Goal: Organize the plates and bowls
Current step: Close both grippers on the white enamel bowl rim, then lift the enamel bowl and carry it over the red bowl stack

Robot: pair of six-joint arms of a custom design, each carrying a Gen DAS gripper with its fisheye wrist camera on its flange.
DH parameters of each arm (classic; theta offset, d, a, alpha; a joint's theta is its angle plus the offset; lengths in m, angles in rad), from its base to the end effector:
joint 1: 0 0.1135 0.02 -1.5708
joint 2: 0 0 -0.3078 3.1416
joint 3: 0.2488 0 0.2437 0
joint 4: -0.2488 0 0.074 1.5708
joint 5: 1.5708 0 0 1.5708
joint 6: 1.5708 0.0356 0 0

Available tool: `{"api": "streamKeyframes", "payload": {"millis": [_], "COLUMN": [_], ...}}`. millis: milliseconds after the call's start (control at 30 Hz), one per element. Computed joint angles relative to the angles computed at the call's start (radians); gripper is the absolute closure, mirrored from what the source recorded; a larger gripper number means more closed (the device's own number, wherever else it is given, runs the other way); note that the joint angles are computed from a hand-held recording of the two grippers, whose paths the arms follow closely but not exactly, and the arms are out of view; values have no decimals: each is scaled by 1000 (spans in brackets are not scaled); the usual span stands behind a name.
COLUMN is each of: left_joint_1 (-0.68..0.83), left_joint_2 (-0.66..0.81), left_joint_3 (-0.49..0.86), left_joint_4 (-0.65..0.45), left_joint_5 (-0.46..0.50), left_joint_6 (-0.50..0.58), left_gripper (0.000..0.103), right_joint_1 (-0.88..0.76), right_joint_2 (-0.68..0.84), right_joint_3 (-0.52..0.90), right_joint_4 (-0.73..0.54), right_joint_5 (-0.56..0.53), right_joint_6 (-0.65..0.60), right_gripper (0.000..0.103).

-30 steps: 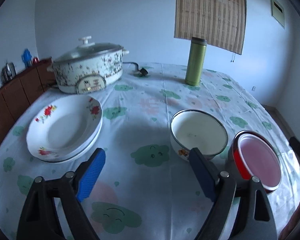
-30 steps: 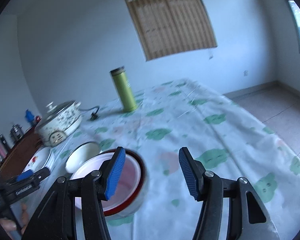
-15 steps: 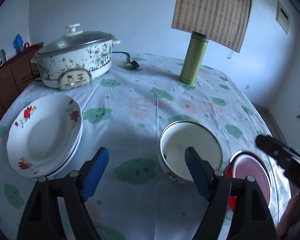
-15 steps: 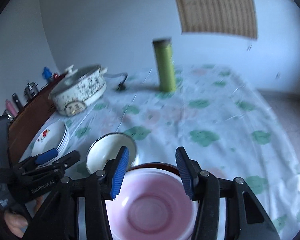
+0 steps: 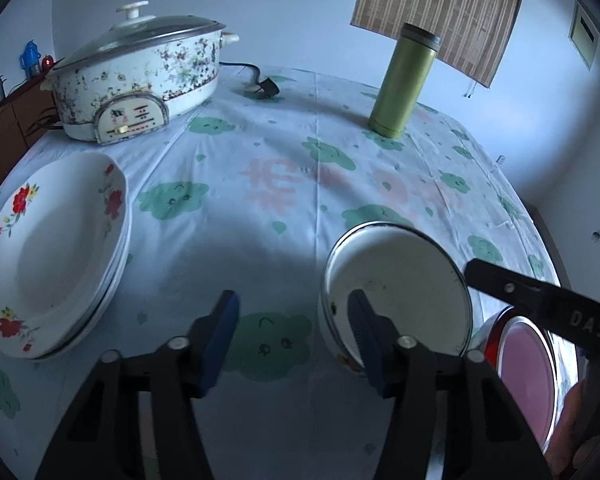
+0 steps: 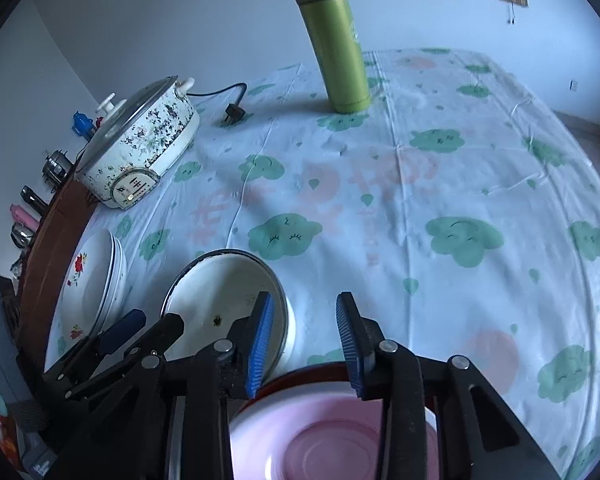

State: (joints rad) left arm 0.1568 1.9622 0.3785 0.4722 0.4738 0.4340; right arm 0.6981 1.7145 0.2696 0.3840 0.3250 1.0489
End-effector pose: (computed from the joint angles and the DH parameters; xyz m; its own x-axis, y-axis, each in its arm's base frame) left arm 0.2408 0.0216 0.0663 -0.7777 0.2559 -0.5742 0.4275 0.8850 -0.1847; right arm 0.1650 0.1236 0.0973 -0.7578 0.4365 -0.4849 0.3355 0.8982 0.2842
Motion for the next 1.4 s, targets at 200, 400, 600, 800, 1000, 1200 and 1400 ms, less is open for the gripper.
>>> {"api": "streamKeyframes", "payload": {"millis": [200,400,600,800,1000,1200,1400], "left_joint_1": [-14,-13,-31,18,62,82,109], "left_joint_2": [10,19,28,-22,-134,-231,-370], "left_joint_3": [12,22,16,50,32,9,-24], "left_joint_4": [-35,-48,-45,-132,-176,-243,-358], "left_joint_5": [13,28,29,73,113,148,210], "left_joint_6": [19,30,54,64,83,128,206], "left_gripper": [72,76,90,90,90,90,90], "right_joint_1": [-18,-22,3,32,105,171,279], "right_joint_2": [41,79,117,84,-7,-102,-247], "right_joint_3": [49,135,175,173,192,175,128], "right_joint_4": [-44,-144,-171,-167,-247,-317,-424], "right_joint_5": [-24,-46,-31,-11,54,103,158], "right_joint_6": [-13,-51,-52,-24,21,91,224], "right_gripper": [75,80,95,96,96,96,96]}}
